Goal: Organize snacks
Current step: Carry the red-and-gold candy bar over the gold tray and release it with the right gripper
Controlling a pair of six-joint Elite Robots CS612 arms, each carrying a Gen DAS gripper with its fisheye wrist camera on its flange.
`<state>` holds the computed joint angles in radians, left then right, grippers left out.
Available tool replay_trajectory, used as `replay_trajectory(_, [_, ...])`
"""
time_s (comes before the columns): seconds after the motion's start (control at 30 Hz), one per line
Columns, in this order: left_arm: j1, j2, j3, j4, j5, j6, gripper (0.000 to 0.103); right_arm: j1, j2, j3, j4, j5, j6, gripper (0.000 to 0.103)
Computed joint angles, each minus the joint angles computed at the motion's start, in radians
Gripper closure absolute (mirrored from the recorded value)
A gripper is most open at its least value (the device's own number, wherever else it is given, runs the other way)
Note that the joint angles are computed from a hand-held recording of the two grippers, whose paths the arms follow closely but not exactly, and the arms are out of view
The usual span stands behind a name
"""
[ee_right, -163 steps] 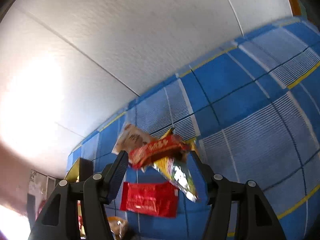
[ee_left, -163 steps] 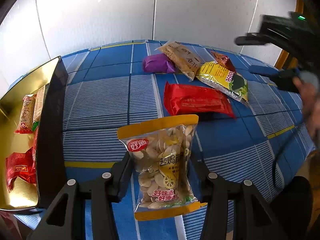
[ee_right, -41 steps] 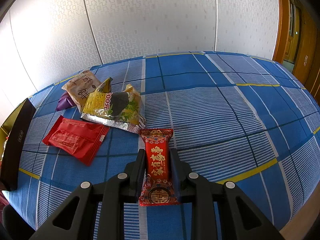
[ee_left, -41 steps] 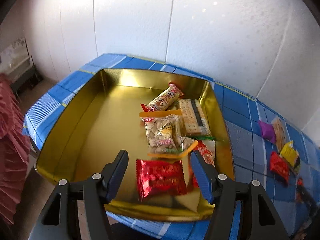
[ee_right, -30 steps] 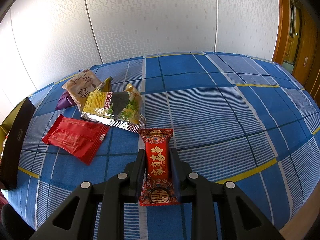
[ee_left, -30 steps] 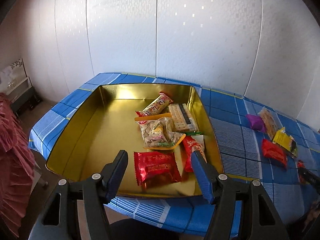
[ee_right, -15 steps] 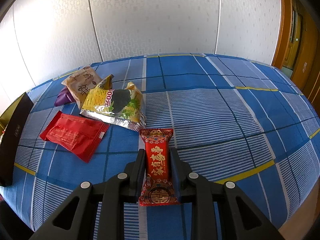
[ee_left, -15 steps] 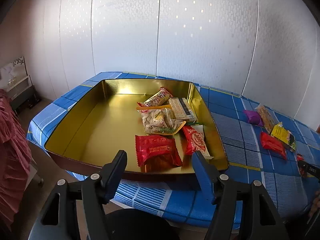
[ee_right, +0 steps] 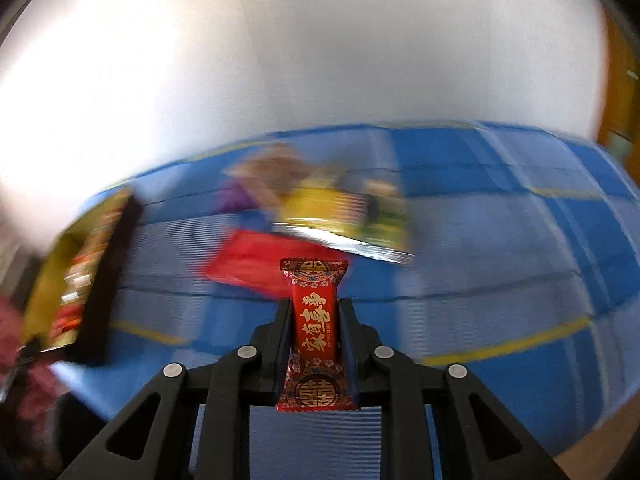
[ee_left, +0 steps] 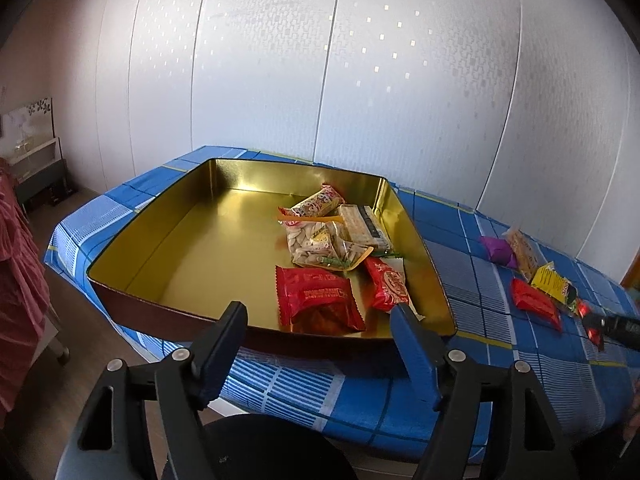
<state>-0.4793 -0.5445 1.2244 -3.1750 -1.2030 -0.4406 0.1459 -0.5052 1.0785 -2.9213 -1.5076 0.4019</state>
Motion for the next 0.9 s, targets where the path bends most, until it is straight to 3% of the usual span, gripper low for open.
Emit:
replay_trajectory(0.2, [0.003,-0.003,0.011,-0.02,-0.003,-0.024,0.028,0.039,0.068,-0.194,0.08,0.233,-0.158,0.081])
replay_trajectory(0.43, [0.015,-0.008,0.023,-0.032,-0.022,-0.074,0.026,0.075,0.211,-0.535,0.367,0.426,-0.276,0.079])
replay_trajectory(0.6, [0.019,-0.01,0.027,-0.027,-0.03,-0.088,0.025,0.096,0.352,-0.821,0.59,0.424,-0.305,0.077])
replay_trajectory(0.67, [0.019,-0.011,0.029,-0.025,-0.031,-0.09,0.025,0.099,0.384,-0.887,0.666,0.436,-0.313,0.077])
replay_trajectory(0.77, [0.018,-0.011,0.03,-0.025,-0.029,-0.09,0.024,0.098,0.366,-0.841,0.649,0.454,-0.301,0.07])
replay_trajectory(0.9, [0.017,-0.01,0.028,-0.017,-0.026,-0.091,0.023,0.096,0.303,-0.704,0.511,0.421,-0.277,0.07])
